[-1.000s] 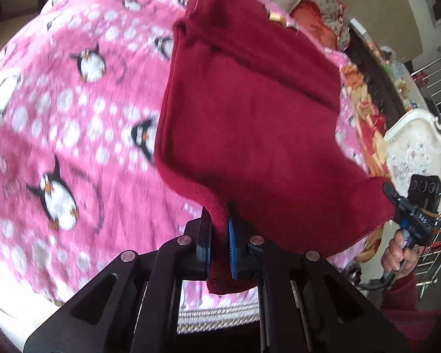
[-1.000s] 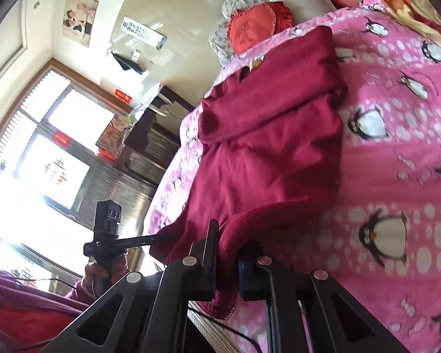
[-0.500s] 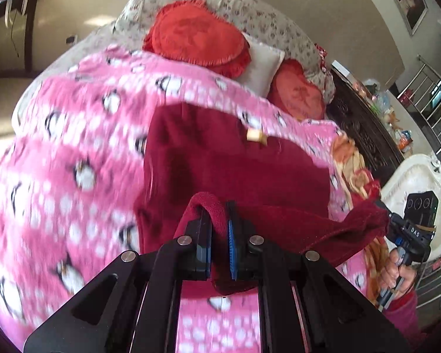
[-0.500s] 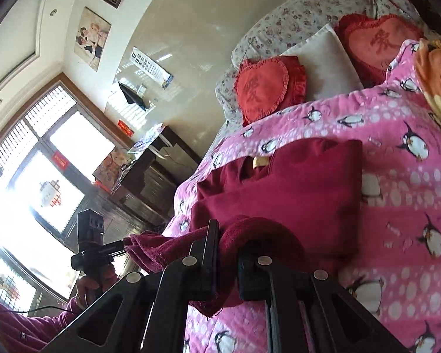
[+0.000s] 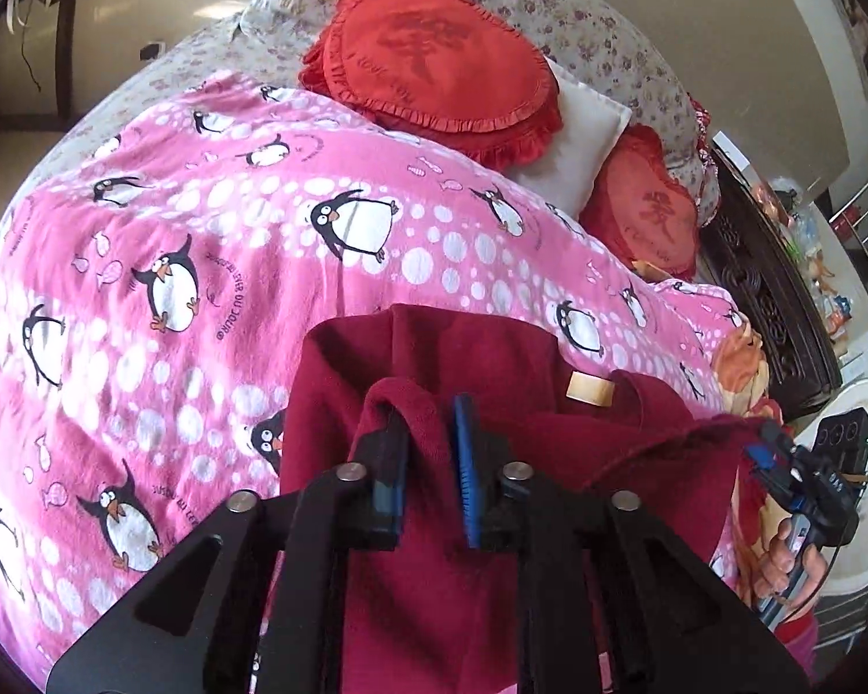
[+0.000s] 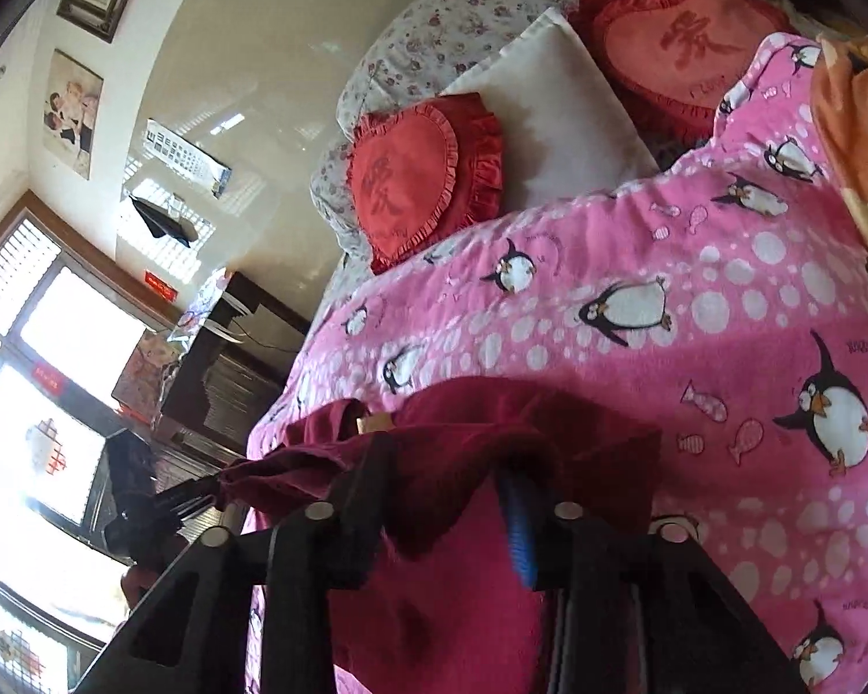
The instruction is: Fold small clothes
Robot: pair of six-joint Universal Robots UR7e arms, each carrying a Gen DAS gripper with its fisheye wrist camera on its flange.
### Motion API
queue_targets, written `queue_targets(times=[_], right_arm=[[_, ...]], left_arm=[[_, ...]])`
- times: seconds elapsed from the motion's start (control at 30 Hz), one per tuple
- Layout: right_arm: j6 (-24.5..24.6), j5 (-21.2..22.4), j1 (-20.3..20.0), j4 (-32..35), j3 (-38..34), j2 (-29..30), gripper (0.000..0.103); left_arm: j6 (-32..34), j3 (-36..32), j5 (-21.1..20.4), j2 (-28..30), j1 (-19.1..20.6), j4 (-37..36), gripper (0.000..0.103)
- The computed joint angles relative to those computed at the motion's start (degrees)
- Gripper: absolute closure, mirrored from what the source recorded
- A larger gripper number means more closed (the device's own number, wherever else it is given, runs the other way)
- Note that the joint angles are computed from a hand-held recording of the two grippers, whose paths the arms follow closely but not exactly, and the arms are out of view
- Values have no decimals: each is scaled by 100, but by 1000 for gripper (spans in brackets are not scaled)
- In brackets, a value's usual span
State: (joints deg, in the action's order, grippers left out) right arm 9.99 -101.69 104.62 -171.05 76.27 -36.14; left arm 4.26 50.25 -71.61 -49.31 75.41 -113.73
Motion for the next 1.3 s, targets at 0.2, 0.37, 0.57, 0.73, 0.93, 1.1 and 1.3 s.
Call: queue_targets(times=[0.2, 0.37, 0.57, 0.73, 0.93, 1.1, 1.3], right_arm=[[-368, -422, 220, -912, 437, -267, 60], [-983, -724, 427, -657, 179, 23, 60], [-1448, -1297, 444, -209, -744, 789, 61], [-1316, -1810, 241, 98, -1410, 1181, 61], [-1427, -2000, 119, 351, -1772, 1420, 61], [-1376, -1991, 196, 313, -1550, 1220, 61], [-1368, -1899, 467, -179, -627, 670, 61]], left_arm=[[360, 488, 36, -310, -88, -960, 29], [349, 527, -42, -316, -100, -1074, 27], [399, 670, 732, -23, -154, -1222, 27], [349, 454, 1376, 394, -105, -1401, 28], [492, 503, 1497, 453, -53, -1653, 27], [419, 649, 1501, 322, -73, -1667, 27], [355, 1042, 1398, -6, -100, -1651, 27]])
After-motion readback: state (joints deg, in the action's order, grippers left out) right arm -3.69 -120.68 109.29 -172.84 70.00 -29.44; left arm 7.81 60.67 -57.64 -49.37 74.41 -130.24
